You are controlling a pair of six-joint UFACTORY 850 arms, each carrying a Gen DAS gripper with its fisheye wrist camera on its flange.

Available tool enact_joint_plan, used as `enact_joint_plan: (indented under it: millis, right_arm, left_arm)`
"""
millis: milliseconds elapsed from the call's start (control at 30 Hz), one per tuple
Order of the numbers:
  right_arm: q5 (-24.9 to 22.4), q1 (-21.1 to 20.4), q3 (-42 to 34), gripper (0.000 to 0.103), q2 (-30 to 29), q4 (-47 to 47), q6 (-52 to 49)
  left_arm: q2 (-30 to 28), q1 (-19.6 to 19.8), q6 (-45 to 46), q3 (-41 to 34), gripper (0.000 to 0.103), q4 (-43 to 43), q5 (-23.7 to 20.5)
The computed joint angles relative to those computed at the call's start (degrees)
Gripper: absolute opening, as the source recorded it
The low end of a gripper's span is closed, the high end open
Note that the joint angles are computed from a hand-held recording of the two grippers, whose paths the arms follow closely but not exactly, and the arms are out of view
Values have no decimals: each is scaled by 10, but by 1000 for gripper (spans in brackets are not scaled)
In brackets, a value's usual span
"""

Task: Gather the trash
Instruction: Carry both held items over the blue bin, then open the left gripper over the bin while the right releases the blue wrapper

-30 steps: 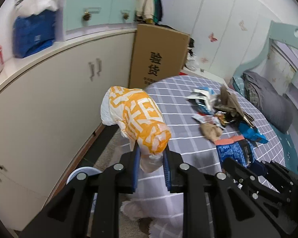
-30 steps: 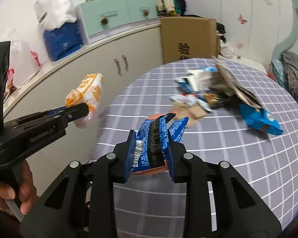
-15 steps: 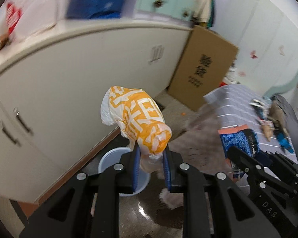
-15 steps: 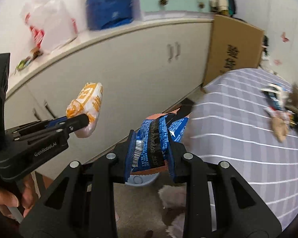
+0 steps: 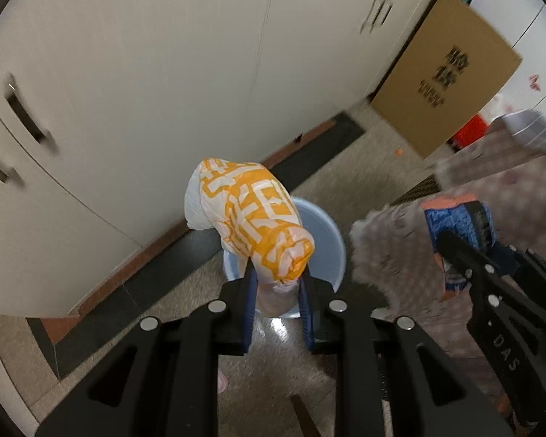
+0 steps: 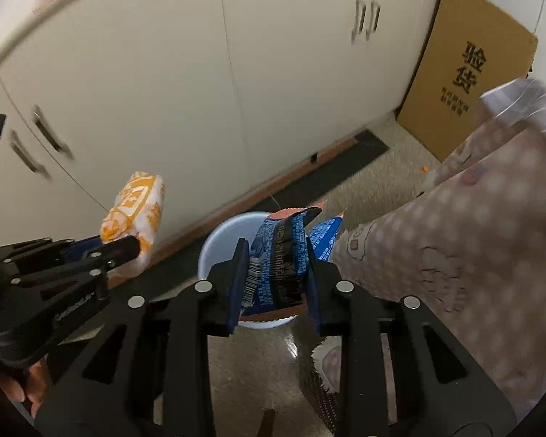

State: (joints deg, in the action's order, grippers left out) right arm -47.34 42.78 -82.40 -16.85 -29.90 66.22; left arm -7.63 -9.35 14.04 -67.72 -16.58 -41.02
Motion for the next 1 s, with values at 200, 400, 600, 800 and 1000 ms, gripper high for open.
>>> enact_joint_plan:
  millis: [200,400,600,800,1000]
  right_arm:
    - [12,-20,12,29,-27,5,-14]
    - [20,-33,19,29,-37,-11,-3]
    - [29,-38,17,29,-42,-10,-6]
    - [33,-33,4,29,-53,-5,-12]
    - [32,-24,-12,29,-63,-4,-15]
  left_arm:
    - [-63,-14,-21,-19,20,21,-2]
    - [-90,-24,-23,-31,32,23,0]
    - [-88,-32,-45,-30,66,61,16]
    - [-80,-22,-59,-22,71,80,14]
    - [-68,-6,-65,-13,71,83,12]
